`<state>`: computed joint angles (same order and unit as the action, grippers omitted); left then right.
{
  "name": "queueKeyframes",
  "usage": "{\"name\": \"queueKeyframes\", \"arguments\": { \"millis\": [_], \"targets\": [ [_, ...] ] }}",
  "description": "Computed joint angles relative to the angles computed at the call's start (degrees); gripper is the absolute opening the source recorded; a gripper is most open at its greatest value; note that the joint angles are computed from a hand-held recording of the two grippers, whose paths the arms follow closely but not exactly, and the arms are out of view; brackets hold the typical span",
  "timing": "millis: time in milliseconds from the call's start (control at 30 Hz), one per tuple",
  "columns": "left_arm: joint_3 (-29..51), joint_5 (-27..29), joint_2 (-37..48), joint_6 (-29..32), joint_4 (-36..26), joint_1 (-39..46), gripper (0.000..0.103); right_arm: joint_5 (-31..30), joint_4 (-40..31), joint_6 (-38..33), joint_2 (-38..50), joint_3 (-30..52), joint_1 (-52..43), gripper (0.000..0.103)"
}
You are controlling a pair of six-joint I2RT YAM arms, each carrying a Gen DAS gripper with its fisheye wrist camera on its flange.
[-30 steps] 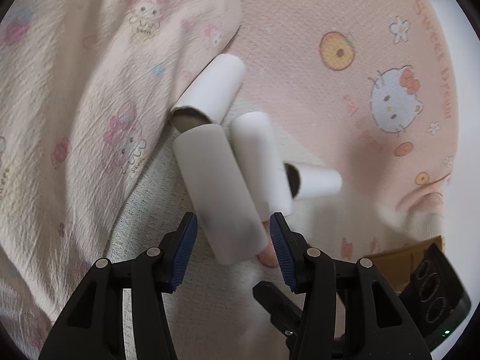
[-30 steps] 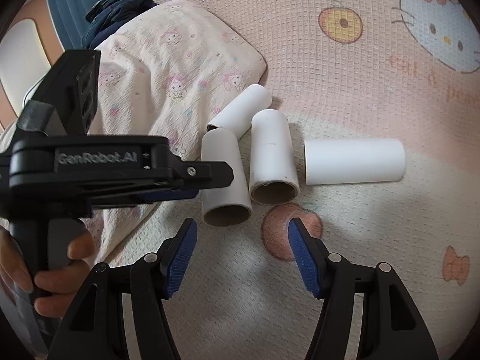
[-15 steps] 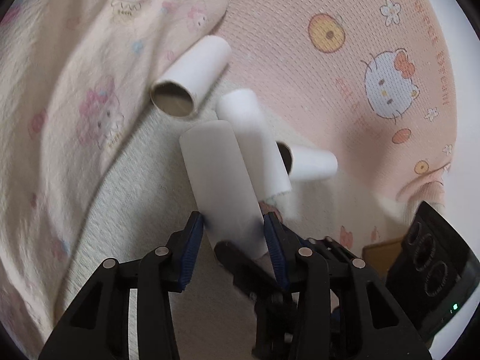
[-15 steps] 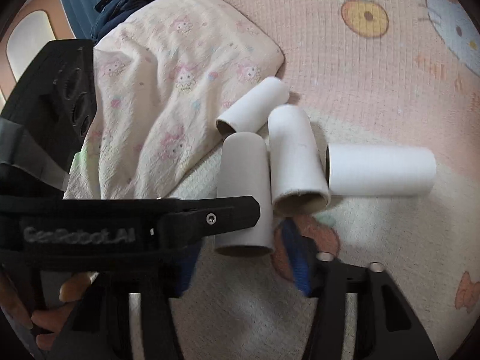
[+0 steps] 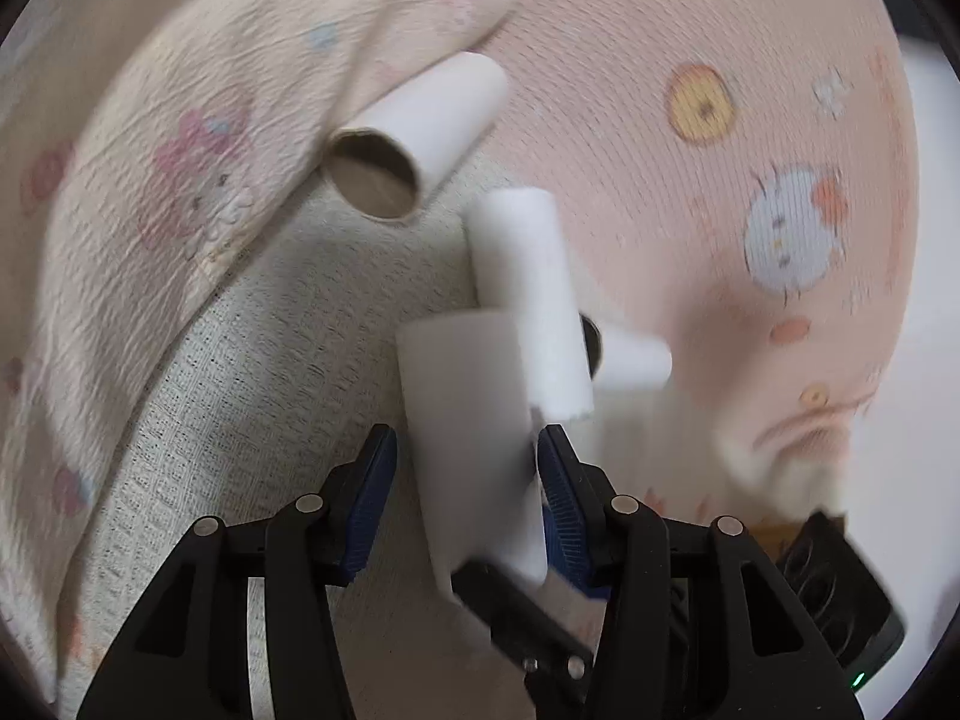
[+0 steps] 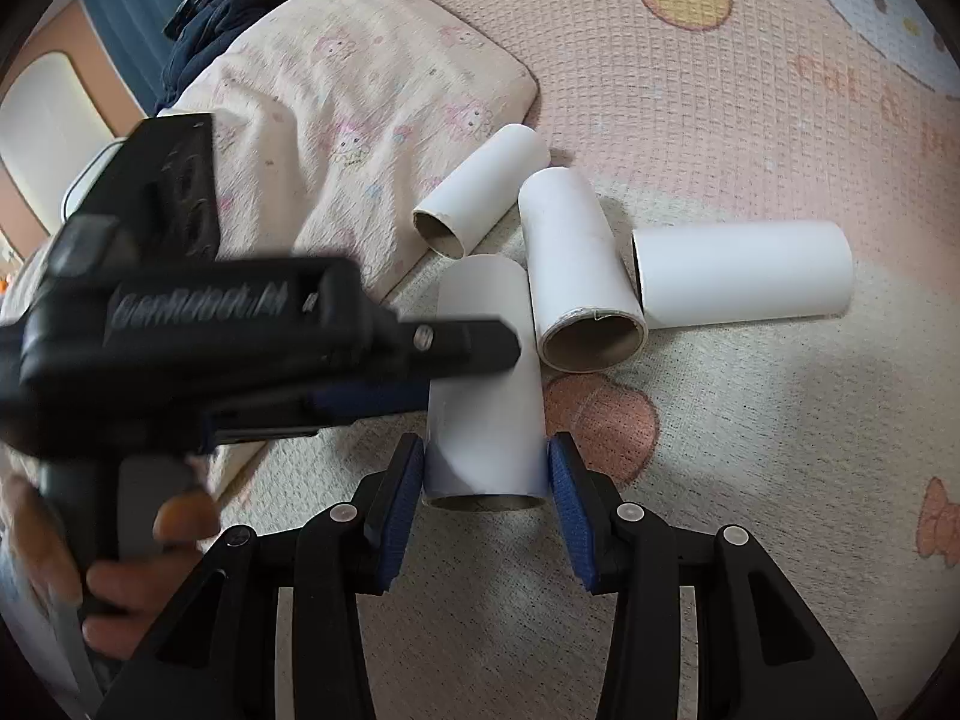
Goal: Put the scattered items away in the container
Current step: 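Grasp an upright white paper tube with the right tool, then lift the held tube and carry it over the cardboard box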
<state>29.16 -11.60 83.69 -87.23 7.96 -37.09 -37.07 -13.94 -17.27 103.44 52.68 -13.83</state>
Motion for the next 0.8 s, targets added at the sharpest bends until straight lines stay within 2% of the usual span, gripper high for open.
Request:
{"name": "queueKeyframes", "arguments": {
  "millis": [67, 133, 300, 633, 800],
  "targets": [
    [-0.81, -0.24, -0.06, -0.41, 1.87, -0.40, 0.048, -0.07, 0.08, -0.05, 0.23, 0.06, -0.04, 0.041],
    [-0.38, 1.51, -0.45, 1.63, 0.77, -0.84, 0.048, -0.18, -0.52, -0.43, 0.28, 0.17, -0.06, 0.041],
    [0.32, 1.10, -1.80, 2.97, -1.96, -2.08, 0.047, -0.24, -1.96, -1.02, -0.66, -0.28, -0.37, 0.040],
    [6.70, -3.58, -4.67, 8.48, -11.35, -6.83, 0.047, -1.40, -5.45, -2.87, -7.09, -2.49, -3.55, 0.040],
    [12.61, -7.84, -5.32, 11.41, -18.22, -10.17, 0.047, -2.80, -8.30, -3.81, -11.87, -3.18, -6.03, 0.040]
  ]
}}
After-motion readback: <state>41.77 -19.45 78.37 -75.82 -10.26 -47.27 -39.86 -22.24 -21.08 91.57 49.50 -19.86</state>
